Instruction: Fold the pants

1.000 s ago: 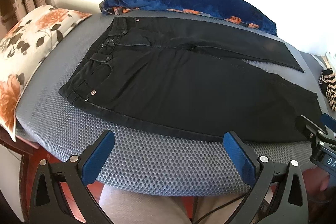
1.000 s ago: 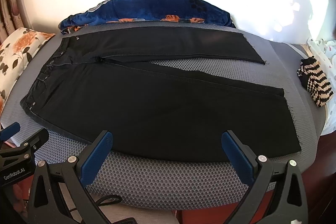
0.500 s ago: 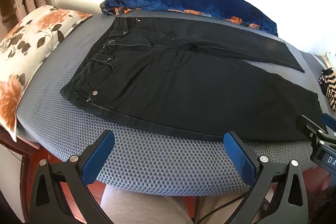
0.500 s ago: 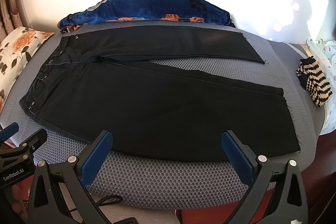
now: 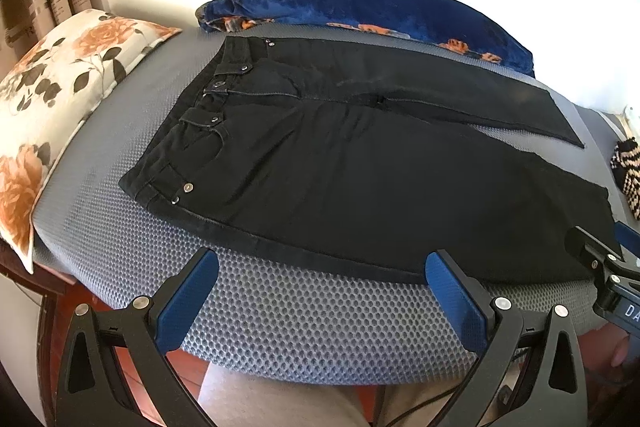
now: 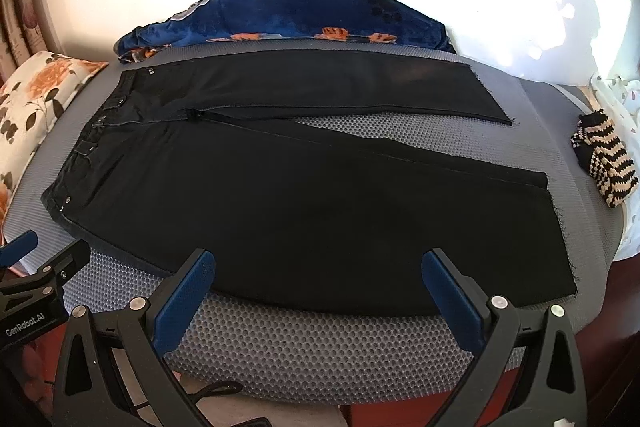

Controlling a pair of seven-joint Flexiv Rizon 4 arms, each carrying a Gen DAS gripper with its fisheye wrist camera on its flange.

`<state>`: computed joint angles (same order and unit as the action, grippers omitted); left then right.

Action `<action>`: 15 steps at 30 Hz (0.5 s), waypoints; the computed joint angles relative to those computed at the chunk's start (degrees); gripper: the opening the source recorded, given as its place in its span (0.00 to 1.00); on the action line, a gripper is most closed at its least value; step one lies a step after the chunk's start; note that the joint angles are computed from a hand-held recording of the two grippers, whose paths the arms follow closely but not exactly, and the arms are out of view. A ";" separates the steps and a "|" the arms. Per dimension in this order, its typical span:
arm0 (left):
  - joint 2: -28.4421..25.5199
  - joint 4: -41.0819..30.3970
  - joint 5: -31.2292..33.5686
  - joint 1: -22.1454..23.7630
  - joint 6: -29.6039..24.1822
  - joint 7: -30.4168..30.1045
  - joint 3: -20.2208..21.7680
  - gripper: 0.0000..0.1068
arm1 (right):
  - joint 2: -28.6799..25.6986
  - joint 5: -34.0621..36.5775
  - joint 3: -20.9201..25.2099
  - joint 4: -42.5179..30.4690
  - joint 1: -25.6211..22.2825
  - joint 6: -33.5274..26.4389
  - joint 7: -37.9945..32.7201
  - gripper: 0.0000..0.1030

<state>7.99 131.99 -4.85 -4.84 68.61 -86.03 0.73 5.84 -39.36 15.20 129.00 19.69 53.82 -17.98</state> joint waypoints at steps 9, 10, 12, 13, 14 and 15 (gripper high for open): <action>-2.17 -3.07 -0.86 0.52 -1.09 2.77 0.26 0.96 | -1.76 0.61 -0.95 -2.14 -0.02 0.48 -1.39 0.99; -2.61 -3.66 -1.36 0.60 -1.32 3.42 0.35 0.96 | -2.01 0.80 -1.24 -2.26 -0.22 1.53 -1.51 0.99; -3.87 -5.24 -3.36 0.81 -1.91 5.52 0.66 0.96 | -2.68 1.66 -1.98 -2.61 -0.73 4.38 -2.50 0.99; -4.40 -6.01 -3.77 1.03 -2.13 6.08 0.73 0.96 | -3.15 2.41 -2.23 -3.18 -0.84 5.02 -3.24 0.99; -5.07 -6.88 -4.15 1.34 -2.05 6.73 0.84 0.96 | -3.51 2.72 -2.50 -3.51 -1.04 6.12 -3.89 0.99; -5.85 -7.90 -4.09 1.79 -1.67 7.13 0.96 0.95 | -4.12 2.80 -2.91 -4.14 -1.26 7.46 -5.36 0.99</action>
